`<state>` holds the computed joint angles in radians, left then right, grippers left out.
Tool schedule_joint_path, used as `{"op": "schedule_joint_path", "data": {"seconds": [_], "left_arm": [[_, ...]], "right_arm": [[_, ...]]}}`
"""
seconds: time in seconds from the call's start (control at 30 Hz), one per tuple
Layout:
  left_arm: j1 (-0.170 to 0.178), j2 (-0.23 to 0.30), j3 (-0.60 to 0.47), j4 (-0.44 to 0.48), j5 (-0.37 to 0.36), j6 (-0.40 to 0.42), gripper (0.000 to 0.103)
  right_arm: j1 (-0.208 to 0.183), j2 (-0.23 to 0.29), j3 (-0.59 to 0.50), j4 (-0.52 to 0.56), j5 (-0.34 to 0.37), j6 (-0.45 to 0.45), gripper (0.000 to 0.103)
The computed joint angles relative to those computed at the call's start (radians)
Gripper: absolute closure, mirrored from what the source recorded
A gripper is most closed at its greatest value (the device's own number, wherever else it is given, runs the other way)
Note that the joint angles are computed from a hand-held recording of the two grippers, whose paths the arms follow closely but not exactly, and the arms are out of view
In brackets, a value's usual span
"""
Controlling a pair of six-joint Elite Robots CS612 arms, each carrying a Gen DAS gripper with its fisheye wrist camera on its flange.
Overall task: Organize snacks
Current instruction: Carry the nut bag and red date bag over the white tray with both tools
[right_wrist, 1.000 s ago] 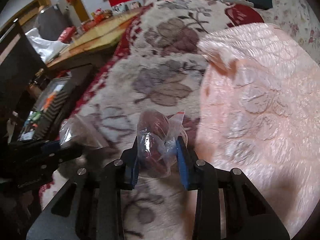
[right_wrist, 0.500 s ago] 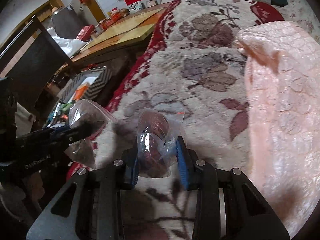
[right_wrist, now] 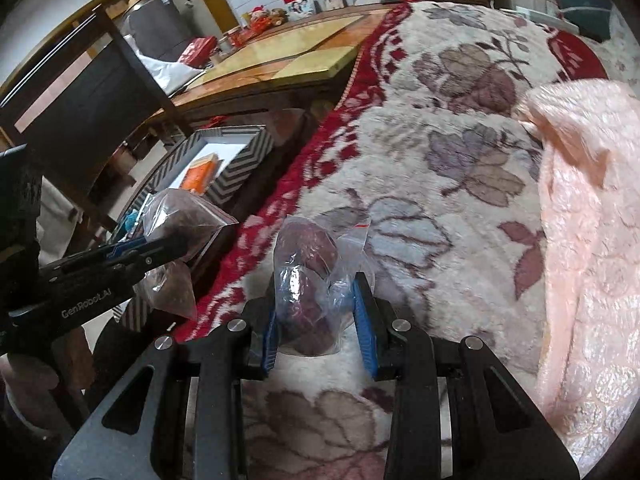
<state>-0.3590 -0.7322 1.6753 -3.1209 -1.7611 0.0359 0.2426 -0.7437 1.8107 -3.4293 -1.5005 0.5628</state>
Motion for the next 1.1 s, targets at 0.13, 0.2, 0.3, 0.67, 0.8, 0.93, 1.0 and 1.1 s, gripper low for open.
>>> {"op": "schedule_joint_path", "data": {"seconds": [0.13, 0.2, 0.3, 0.67, 0.8, 0.93, 1.0, 1.1], "left_arm": [[0.019, 0.001, -0.007, -0.005, 0.004, -0.021, 0.073], [0.029, 0.001, -0.011, -0.008, 0.011, -0.034, 0.073], [0.045, 0.002, -0.018, -0.011, 0.022, -0.053, 0.073], [0.102, 0.019, -0.039, 0.001, 0.060, -0.135, 0.073], [0.114, 0.030, -0.053, 0.022, 0.068, -0.152, 0.073], [0.122, 0.039, -0.064, 0.038, 0.070, -0.162, 0.073], [0.124, 0.044, -0.071, 0.047, 0.068, -0.167, 0.073], [0.129, 0.051, -0.081, 0.058, 0.070, -0.171, 0.073]], "right_arm": [[0.010, 0.003, -0.034, 0.032, 0.012, -0.032, 0.071], [0.016, 0.007, -0.056, 0.051, 0.017, -0.049, 0.071], [0.021, 0.016, -0.091, 0.076, 0.041, -0.071, 0.071], [0.052, 0.056, -0.231, 0.166, 0.085, -0.158, 0.071], [0.063, 0.077, -0.294, 0.219, 0.099, -0.199, 0.071], [0.073, 0.100, -0.354, 0.272, 0.114, -0.230, 0.071], [0.078, 0.110, -0.381, 0.296, 0.115, -0.247, 0.071], [0.084, 0.128, -0.425, 0.331, 0.108, -0.272, 0.071]]}}
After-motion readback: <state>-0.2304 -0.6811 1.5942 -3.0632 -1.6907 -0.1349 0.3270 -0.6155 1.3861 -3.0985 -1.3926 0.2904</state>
